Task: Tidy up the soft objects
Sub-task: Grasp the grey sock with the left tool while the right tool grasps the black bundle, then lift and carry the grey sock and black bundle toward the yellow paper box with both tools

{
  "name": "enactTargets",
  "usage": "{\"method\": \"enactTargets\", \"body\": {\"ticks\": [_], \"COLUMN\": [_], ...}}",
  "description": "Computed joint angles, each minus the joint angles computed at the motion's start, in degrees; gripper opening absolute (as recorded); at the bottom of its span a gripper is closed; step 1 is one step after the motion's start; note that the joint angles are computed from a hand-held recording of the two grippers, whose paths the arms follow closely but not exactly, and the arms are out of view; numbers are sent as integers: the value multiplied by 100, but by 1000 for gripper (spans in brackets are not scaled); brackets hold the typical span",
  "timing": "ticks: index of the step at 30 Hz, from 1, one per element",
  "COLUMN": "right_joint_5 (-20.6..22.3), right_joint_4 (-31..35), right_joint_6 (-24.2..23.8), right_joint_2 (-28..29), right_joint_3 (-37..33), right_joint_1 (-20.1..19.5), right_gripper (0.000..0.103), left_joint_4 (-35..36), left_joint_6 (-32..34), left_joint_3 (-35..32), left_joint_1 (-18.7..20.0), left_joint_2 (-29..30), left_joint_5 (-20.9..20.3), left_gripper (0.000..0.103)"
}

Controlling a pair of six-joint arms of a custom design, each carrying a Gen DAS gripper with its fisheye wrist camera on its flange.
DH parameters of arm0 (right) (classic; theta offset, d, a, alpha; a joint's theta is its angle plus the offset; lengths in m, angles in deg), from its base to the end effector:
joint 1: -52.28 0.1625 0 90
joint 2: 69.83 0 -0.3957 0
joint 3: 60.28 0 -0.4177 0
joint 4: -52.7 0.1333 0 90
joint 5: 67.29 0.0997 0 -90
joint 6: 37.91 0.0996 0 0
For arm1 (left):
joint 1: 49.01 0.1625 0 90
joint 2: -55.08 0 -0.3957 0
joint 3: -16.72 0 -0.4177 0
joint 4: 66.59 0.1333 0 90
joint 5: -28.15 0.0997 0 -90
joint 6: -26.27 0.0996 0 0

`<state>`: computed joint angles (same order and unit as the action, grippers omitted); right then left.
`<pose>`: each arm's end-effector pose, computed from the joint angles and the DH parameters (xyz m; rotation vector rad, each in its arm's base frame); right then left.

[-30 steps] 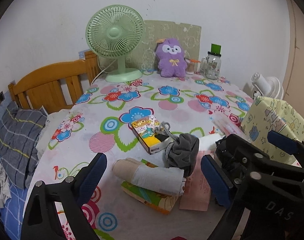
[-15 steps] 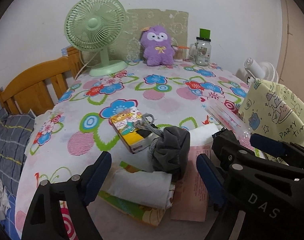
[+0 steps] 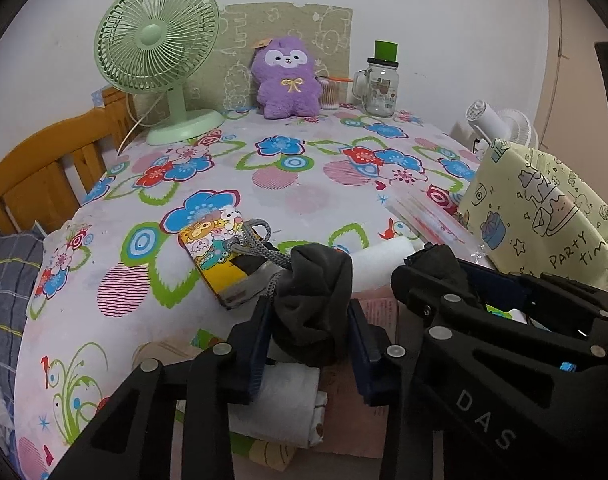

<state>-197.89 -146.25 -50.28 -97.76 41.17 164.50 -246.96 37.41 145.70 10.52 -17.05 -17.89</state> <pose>0.2877 -0.5232 -0.0565 0.4365 -2.3421 0.8281 -0.0651 -0.5099 0.1847 0.5670 2.2954 -0.8559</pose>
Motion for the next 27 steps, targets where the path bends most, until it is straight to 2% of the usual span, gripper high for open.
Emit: {"method": "enactTargets", "body": {"ticks": [16,27], "right_joint_5": [9,1], "right_joint_4": [-365,-544], "right_joint_6": [-279,-548], "right_joint_2": [-197,-451], "right_joint_3": [117,235], "right_joint_1": [158,305], "right_gripper": [39,39], "left_joint_4": [-180,-102], "left_joint_6": [-78,-432], "left_joint_3": [85,121], "left_joint_1": [-347,-693], "left_joint_2": [-138,-281], "left_joint_5": [220,385], "left_gripper": [31,31]}}
